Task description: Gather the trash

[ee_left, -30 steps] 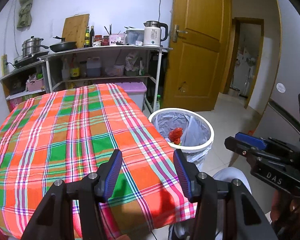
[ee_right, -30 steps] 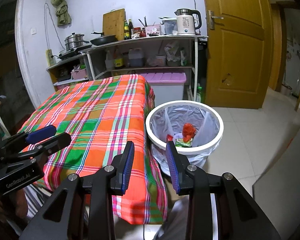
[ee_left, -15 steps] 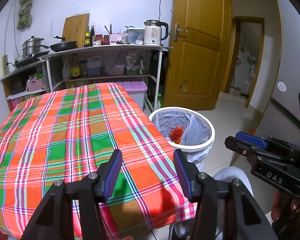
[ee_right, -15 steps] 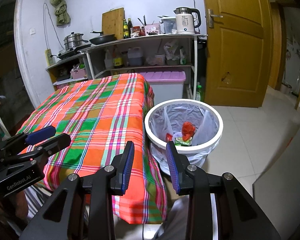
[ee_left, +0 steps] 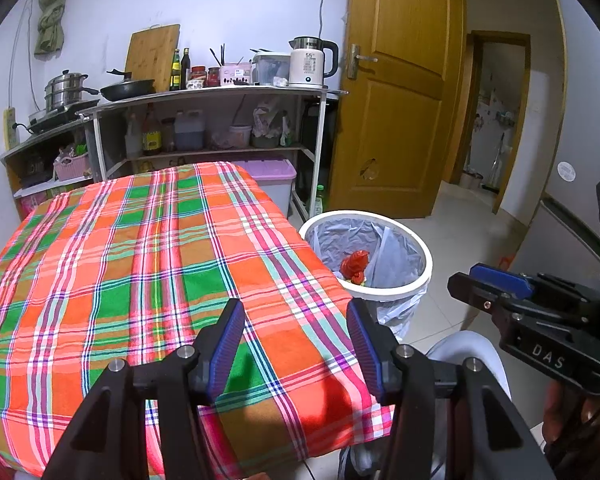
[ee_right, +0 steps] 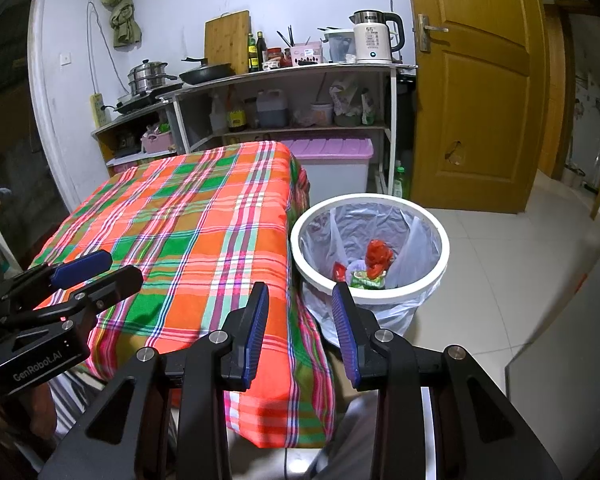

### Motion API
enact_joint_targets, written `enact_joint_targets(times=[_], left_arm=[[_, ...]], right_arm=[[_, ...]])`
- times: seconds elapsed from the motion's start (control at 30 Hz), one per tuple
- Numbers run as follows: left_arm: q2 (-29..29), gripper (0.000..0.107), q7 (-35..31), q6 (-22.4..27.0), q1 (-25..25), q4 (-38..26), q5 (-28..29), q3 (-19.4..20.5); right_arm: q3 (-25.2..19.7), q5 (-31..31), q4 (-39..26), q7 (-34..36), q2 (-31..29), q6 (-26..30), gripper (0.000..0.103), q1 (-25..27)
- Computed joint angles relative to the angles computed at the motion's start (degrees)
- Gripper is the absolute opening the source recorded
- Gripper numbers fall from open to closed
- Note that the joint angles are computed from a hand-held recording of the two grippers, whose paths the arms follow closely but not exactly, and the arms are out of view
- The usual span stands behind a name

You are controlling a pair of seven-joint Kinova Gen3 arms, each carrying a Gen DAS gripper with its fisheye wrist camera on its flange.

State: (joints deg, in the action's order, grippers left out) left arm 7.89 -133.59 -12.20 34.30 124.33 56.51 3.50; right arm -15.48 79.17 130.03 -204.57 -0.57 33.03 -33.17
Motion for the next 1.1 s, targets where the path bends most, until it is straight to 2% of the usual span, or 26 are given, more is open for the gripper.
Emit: enact_joint_targets(times=[0.5, 1.1], left_arm=[[0.2, 0.053, 0.3, -0.1, 0.0, 0.1, -0.4, -0.2], [0.3, 0.053, -2.2, -0.5, 0.2, -0.1, 2.4, 0.1]], right_arm=[[0.2, 0.6, 0.1, -0.8, 0.6, -0.2, 0.034, -0.1], [0.4, 1.1, 0.2, -1.3, 0.9, -0.3, 0.034, -0.2]])
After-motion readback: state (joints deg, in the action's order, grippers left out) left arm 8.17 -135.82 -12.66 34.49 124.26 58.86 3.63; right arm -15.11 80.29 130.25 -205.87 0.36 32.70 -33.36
